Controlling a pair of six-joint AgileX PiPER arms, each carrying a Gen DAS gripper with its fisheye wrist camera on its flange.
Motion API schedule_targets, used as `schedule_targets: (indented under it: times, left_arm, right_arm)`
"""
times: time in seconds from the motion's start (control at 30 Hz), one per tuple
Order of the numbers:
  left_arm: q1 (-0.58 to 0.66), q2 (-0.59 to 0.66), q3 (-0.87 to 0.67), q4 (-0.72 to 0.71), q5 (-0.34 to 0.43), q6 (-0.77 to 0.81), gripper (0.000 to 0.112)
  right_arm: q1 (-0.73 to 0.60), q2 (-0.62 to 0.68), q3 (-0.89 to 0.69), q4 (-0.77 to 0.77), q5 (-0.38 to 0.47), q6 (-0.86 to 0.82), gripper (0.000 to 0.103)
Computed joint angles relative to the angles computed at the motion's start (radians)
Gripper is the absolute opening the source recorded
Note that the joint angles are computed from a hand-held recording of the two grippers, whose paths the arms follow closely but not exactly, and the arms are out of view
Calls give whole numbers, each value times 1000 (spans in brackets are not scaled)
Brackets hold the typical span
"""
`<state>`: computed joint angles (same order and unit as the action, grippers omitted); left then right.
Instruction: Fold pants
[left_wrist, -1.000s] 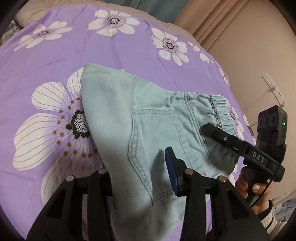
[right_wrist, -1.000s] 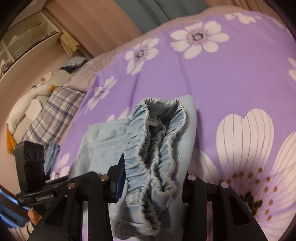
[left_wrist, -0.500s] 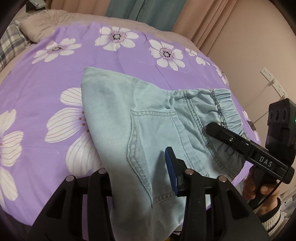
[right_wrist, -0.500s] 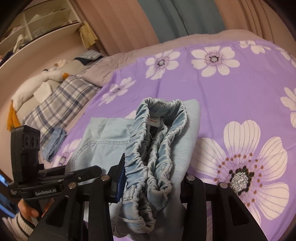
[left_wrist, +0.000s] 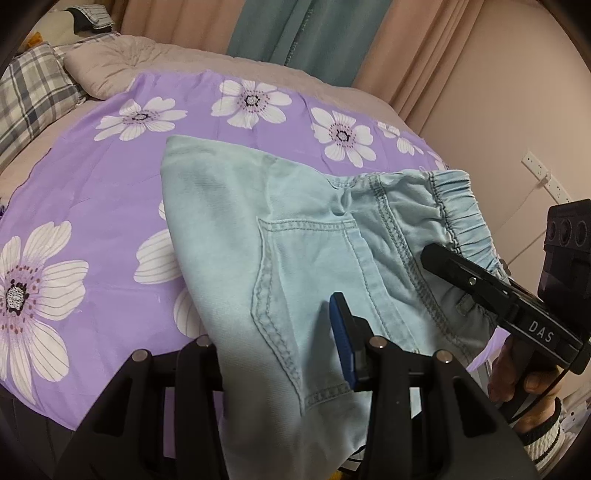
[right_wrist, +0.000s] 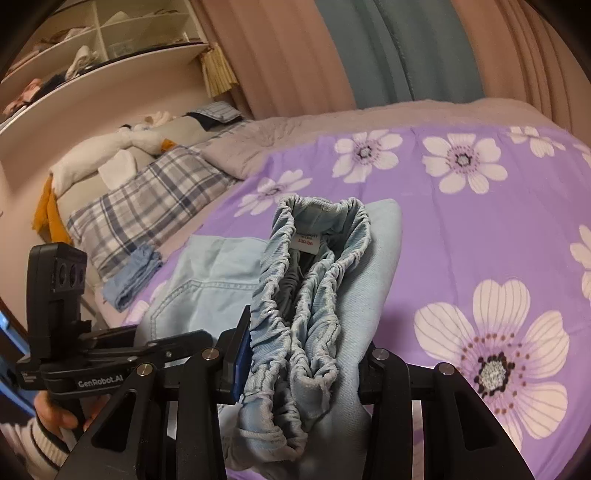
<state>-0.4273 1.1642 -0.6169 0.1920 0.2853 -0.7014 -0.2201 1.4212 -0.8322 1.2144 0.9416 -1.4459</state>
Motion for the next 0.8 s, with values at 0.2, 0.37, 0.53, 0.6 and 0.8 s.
schedule_targets:
  times: [0.2,0.37,0.53,0.6,0.8]
  left_arm:
    - [8,-40,-13,71,33,-56,40]
    - [37,-66,-28,45,46,0,40]
    - [56,-80,-49,41,64,31,40]
    - [58,-78,-62,59,69,24,40]
    - [59,-68,-103,96,79,14,40]
  right_arm:
    - [17,-36,2,23,5,-17,42]
    - [31,-55,-7,34,9,-31,42]
    - [40,-60,-24,54,20,-33,42]
    - [46,-64,-28,62,19,-36,42]
    - [51,-69,-50,81,22,-49,42]
